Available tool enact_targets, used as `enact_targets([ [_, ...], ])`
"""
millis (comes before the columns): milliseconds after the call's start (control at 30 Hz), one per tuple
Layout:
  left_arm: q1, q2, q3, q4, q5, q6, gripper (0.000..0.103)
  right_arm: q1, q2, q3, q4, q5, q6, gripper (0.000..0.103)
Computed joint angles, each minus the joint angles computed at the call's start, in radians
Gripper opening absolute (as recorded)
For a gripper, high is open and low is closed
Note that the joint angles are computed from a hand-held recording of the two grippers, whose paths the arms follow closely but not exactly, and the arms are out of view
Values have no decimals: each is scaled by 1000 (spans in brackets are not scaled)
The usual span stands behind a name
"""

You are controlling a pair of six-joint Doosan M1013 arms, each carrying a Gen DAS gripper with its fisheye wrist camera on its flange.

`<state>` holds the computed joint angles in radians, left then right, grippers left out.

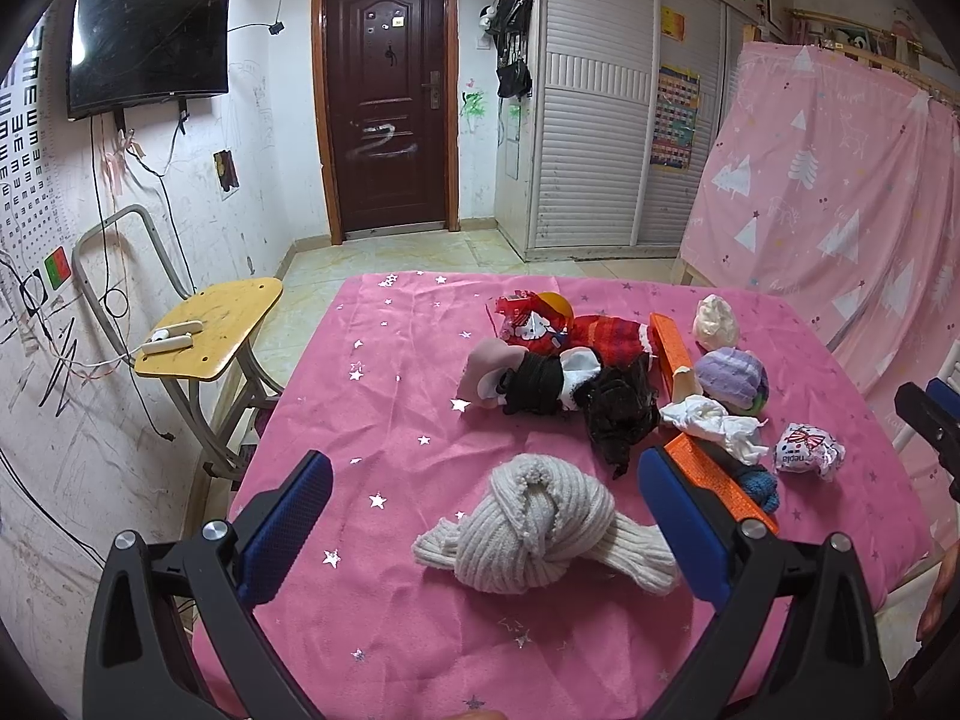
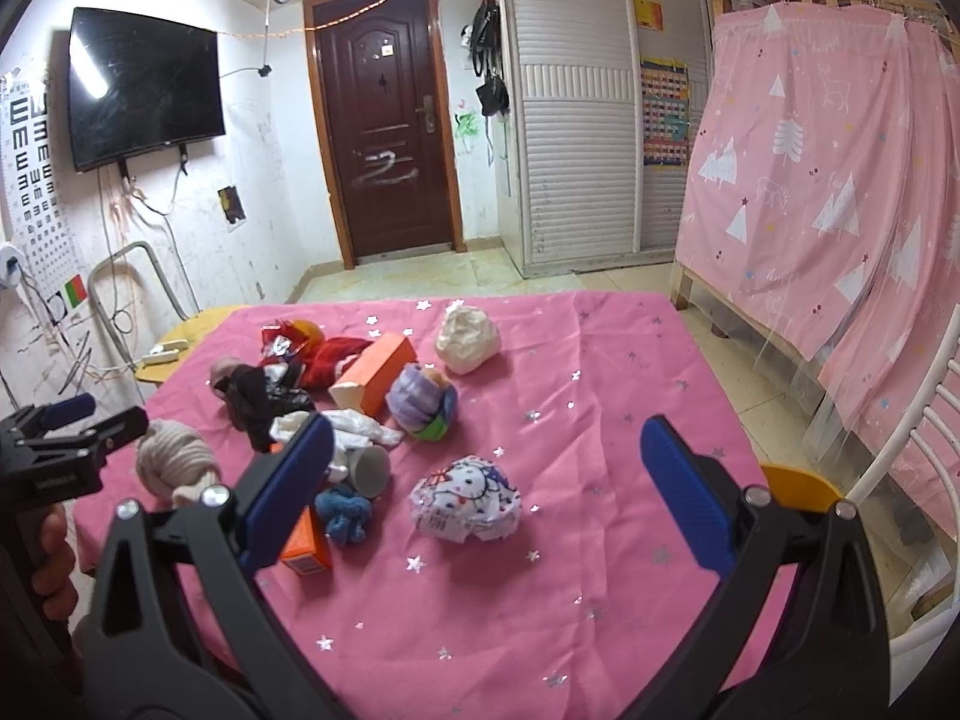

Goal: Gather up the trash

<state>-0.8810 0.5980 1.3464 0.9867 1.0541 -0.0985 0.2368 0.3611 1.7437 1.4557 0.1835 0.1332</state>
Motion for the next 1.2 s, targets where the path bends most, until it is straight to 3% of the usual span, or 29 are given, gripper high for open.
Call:
enact_targets([
  [900,3,4,2,-20,-8,10,94,3,5,4,-12,-5,1,98],
  [1200,35,22,4,-112,-70,64,94,6,34,-19,-185,62,147,98],
])
